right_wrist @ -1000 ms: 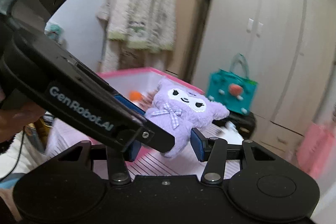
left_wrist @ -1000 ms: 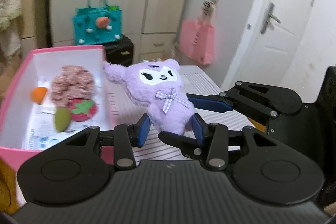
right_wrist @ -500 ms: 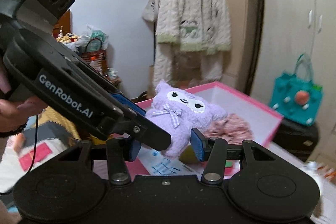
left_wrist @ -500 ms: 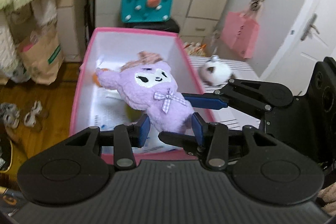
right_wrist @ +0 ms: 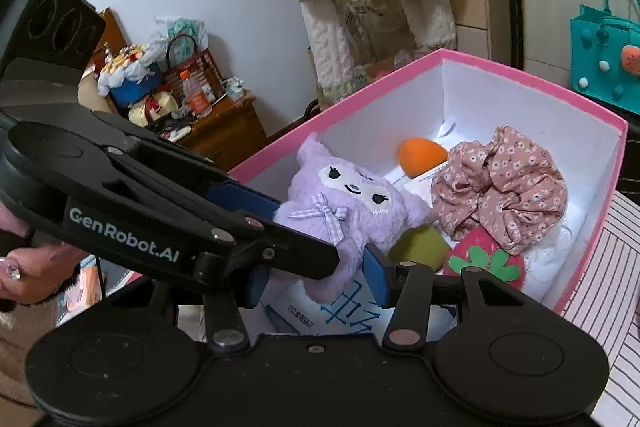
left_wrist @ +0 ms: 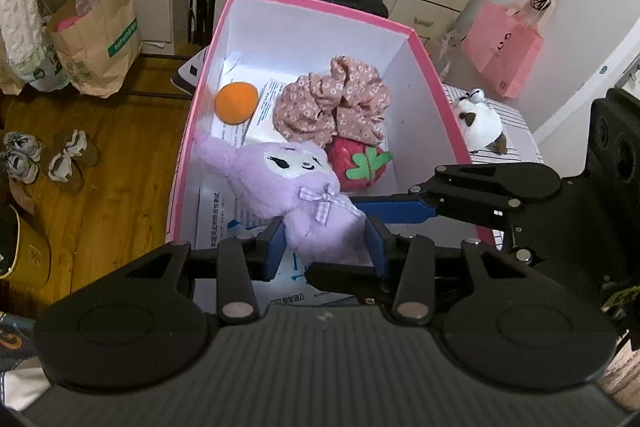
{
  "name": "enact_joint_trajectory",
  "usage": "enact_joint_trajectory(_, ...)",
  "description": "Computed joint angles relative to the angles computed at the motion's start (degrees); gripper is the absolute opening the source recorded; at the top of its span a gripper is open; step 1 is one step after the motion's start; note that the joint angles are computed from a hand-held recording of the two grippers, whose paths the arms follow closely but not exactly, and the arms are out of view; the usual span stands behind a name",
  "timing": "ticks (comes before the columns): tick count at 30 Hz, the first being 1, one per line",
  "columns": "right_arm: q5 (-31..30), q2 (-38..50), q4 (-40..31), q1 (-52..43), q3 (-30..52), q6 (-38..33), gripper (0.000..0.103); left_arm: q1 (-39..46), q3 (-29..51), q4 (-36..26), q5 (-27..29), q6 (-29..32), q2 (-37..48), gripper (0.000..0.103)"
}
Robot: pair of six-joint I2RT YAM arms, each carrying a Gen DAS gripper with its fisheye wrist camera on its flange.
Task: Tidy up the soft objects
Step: 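Open the left gripper to drop the purple plush into the box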
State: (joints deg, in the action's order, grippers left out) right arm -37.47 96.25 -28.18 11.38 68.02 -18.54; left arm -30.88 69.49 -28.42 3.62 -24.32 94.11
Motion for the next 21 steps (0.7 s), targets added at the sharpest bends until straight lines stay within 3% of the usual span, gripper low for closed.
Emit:
enact_joint_trajectory(3, 0.21, 1.33, -1.87, 0.29, 1.59, -1.35, 0.058, -0.36, -0.70, 0.75, -1.07, 0.75, -0.32, 0.043)
enact_joint_trajectory(4, 0.25, 1.73, -2.52, 0.06, 2.30, -1.64, 0.059, -0.63, -0.63, 0.82, -2.11, 2.00, -0.35, 0.048)
enact_joint_trajectory(9, 3.96, -0.37, -2.61, 0.89, 1.65, -2.53, 0.060, -2.46, -2.18, 0.96, -6.85, 4.38, -2.58, 0.049)
enact_joint_trajectory(21, -0.20, -12.91, -10.61, -8.53, -1.60, -6.27, 0.060, -7.99, -2.21, -4.92, -11.62, 5.29, -10.38, 0.056)
